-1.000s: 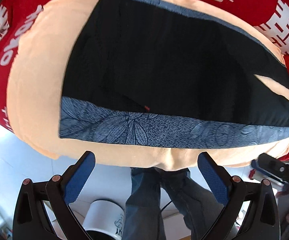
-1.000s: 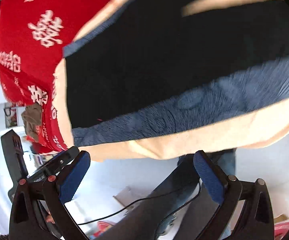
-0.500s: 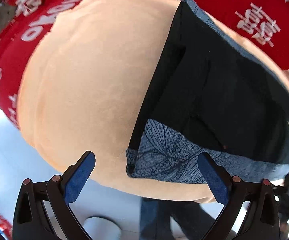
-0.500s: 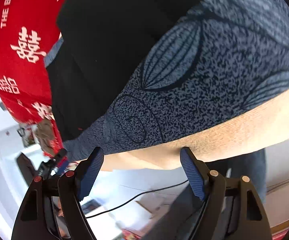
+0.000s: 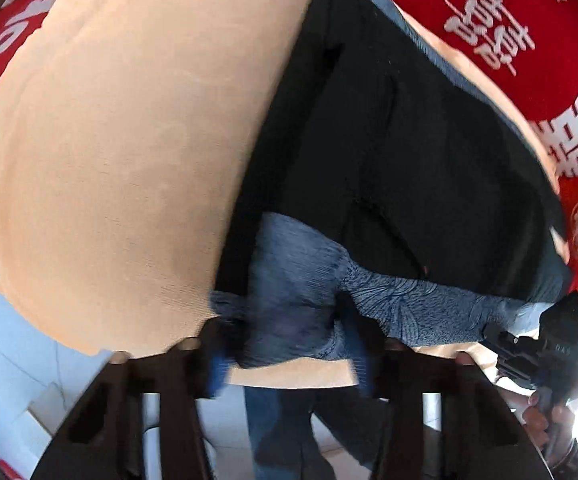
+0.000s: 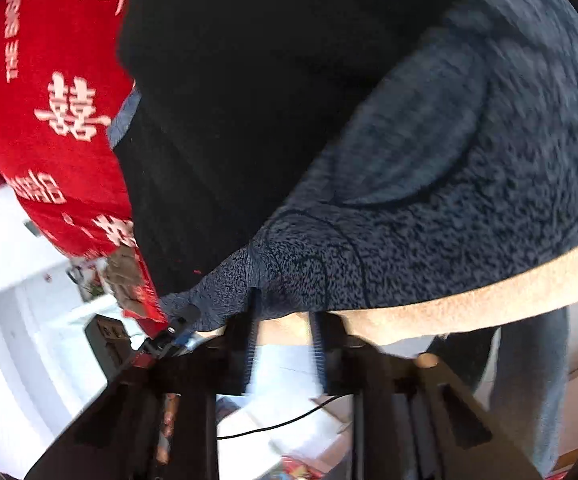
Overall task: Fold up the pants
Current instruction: 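Lower both grippers onto the blue-striped trouser edge and close on it, then lift the gripped trouser edge with both grippers and fold it over the trousers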
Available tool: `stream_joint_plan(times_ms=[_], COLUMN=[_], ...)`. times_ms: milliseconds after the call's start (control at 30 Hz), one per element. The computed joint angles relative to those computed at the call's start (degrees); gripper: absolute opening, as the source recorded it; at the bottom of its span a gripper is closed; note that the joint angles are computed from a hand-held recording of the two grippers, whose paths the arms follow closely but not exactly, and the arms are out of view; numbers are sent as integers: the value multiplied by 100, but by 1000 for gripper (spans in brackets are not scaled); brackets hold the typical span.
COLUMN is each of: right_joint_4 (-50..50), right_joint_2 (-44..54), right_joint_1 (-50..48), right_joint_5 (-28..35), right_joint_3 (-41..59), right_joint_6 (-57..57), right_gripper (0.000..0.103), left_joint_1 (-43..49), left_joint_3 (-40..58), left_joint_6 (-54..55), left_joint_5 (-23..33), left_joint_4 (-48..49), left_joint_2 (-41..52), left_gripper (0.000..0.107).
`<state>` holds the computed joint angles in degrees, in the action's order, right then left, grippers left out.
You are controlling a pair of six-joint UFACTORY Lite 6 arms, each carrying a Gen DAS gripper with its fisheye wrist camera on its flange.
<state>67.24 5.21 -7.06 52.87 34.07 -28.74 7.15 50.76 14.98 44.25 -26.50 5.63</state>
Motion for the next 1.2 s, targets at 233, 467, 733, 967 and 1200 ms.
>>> stream_joint_plan(times_ms=[233,467,733,967,1200], right_joint_4=[-651,187,2726,2323,1781], right_joint_2=[-110,299,1568,1251,1014], right_joint_1=[281,936,2242,2119,2150], right_joint_5=[-315,146,-103,122,399], right_joint_3=[-108,32,581,1009,1036], right_joint_6=[247,-501,-1682,-1409,-1175], right_gripper=[5,37,41,11,15], left_joint_1=[184,245,431,459,248], left_joint_3=[-504,-381,-473,-1029,-643], left_joint_6=[332,-98,-336,454,919], left_joint_5=[-354,-101,391,96,-281], left_joint_4=[64,469,259,-2048,-2783], left_joint_2=[-216,-317,-859,-337,296], left_gripper=[38,38,75,75,44])
